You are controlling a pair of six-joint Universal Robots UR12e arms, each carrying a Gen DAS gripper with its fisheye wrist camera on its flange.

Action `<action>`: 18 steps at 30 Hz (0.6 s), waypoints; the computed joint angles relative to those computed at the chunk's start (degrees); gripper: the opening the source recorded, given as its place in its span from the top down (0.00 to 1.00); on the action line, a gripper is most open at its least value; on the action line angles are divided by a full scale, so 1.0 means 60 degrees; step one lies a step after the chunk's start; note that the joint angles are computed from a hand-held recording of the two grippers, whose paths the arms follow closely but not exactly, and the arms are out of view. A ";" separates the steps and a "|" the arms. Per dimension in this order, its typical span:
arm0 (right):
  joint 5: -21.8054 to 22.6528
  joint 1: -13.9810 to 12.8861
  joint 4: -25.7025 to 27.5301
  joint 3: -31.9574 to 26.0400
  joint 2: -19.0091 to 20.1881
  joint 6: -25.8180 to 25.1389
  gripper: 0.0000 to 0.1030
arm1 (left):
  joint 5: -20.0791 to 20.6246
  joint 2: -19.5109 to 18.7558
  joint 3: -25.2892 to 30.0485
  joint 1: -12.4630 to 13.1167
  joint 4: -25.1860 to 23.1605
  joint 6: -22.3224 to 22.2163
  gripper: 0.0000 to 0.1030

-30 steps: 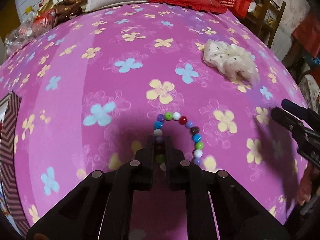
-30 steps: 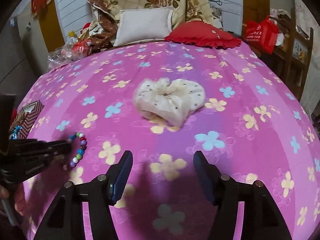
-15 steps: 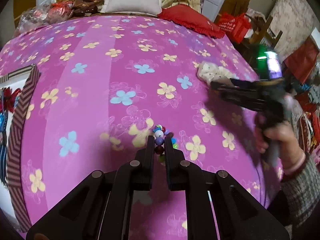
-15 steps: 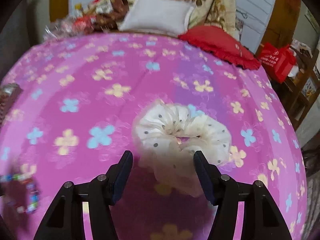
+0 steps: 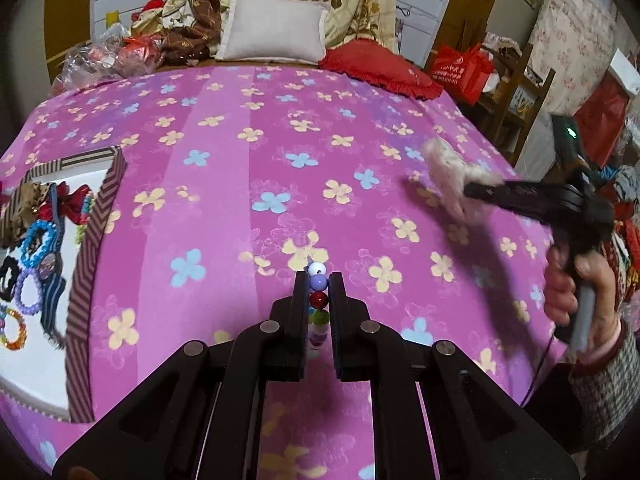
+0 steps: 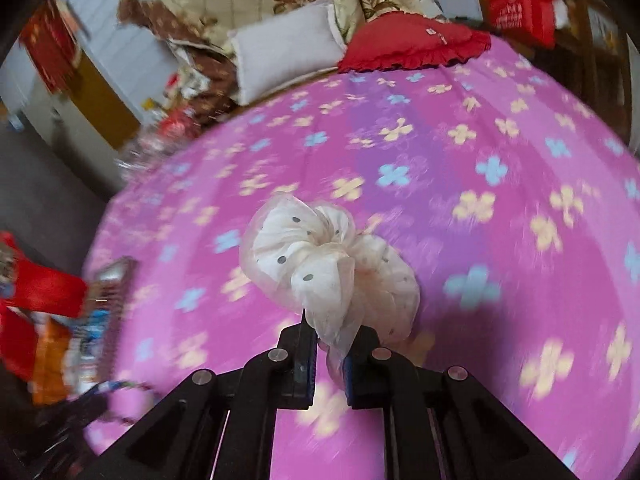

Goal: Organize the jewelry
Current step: 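Grasp the cream polka-dot scrunchie with the right tool and lift it, then place the bead bracelet in the tray with the left tool while the right tool places the scrunchie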

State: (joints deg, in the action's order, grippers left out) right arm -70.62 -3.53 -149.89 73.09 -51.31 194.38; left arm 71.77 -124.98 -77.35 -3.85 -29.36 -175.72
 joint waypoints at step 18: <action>0.0868 0.0771 -0.1769 0.2521 -0.1767 -0.0270 0.91 | 0.0263 0.1632 -0.2117 0.0814 0.1639 -0.1156 0.92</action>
